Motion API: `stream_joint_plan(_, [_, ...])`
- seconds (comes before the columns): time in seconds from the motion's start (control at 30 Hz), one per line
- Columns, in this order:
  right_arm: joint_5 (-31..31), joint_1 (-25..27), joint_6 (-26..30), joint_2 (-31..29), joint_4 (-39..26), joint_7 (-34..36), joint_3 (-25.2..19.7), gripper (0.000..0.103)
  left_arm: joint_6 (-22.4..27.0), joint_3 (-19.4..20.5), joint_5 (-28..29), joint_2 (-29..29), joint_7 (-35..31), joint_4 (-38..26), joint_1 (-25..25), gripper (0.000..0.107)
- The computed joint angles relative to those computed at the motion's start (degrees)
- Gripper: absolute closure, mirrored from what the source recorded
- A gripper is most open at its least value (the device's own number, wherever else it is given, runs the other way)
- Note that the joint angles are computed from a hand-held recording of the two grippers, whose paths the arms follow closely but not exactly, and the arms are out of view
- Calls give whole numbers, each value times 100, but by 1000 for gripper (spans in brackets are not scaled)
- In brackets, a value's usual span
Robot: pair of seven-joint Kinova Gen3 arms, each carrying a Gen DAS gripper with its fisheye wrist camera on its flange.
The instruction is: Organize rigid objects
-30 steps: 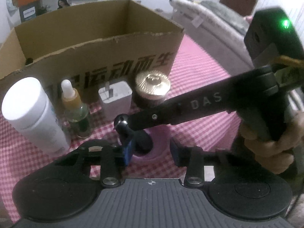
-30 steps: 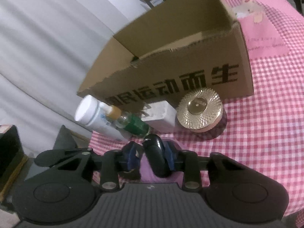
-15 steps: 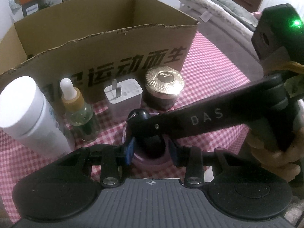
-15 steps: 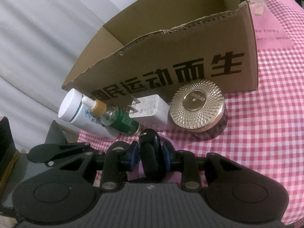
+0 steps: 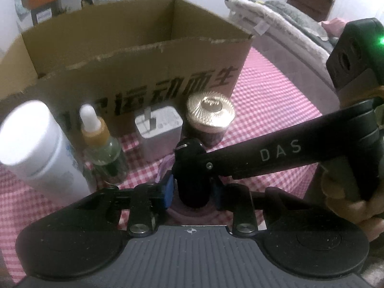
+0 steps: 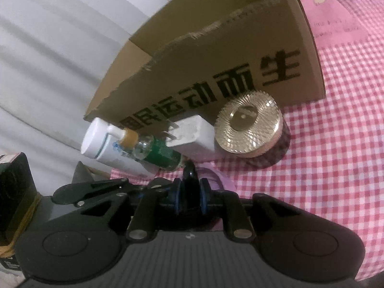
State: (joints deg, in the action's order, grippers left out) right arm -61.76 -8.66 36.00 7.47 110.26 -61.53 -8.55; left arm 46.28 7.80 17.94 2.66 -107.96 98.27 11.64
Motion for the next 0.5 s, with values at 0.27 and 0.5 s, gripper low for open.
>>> stream_joint_plan(0.27, [113, -237, -200, -568, -169, 152, 76, 86, -260, -63, -21, -536, -96, -79, 2, 78])
stream_joint_plan(0.5, [300, -407, -50, -422, -1138, 469, 162, 86, -307, -208, -251, -584, 40, -659, -95, 78])
